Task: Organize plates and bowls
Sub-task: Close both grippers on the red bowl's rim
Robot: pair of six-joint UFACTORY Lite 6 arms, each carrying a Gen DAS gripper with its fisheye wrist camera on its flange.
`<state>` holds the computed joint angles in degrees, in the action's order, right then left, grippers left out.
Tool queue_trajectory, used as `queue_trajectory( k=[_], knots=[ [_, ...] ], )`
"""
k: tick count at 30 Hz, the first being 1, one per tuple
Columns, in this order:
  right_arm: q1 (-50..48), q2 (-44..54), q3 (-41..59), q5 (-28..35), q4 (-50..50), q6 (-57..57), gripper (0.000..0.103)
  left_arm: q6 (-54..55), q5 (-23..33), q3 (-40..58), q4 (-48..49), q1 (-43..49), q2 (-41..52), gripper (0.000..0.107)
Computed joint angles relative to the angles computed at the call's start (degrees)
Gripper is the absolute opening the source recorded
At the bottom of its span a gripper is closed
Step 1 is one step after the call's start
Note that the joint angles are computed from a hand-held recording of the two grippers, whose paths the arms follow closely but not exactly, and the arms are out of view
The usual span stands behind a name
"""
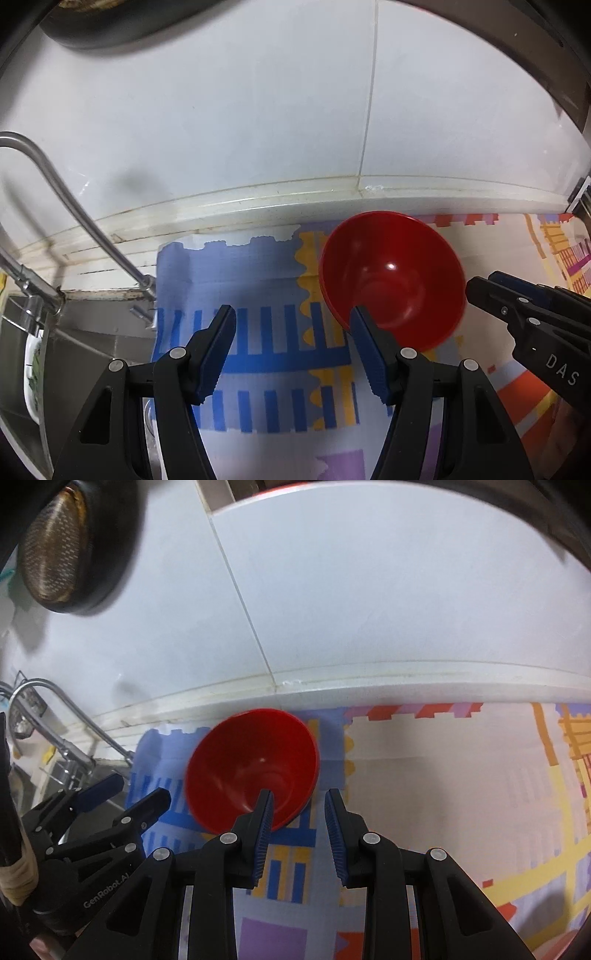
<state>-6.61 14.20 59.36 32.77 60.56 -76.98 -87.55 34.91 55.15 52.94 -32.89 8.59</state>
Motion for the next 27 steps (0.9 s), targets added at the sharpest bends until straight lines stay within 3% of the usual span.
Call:
queue_trajectory(
  k=[10,15,17,22,27],
  knots=[
    [3.31,7.19,4.70,-3.54,0.11,2.63,0.030,1.67,-6.09,3.67,0.53,4.93,7.12,0.062],
    [4.01,8.62,5.27,-5.05,0.48,2.35,0.028,2.97,-9.68,4.54,-1.34,6.61,8.43,0.048],
    [4.03,9.18,5.66,-5.00,0.14,2.97,0.020,3.93,-11.13,4.78,-2.37,7.07,8.68,0.039],
    [3.75,9.92,6.10,-3.62,0.92,2.45,0.014,7.61,-12.71,6.55,-4.64,6.87,10.07,0.017],
    [3.73,10.44,6.47,-3.51,0.94,3.32,0.013,5.91,-10.67,8.63,-2.80,5.47,11.67,0.015]
  ],
)
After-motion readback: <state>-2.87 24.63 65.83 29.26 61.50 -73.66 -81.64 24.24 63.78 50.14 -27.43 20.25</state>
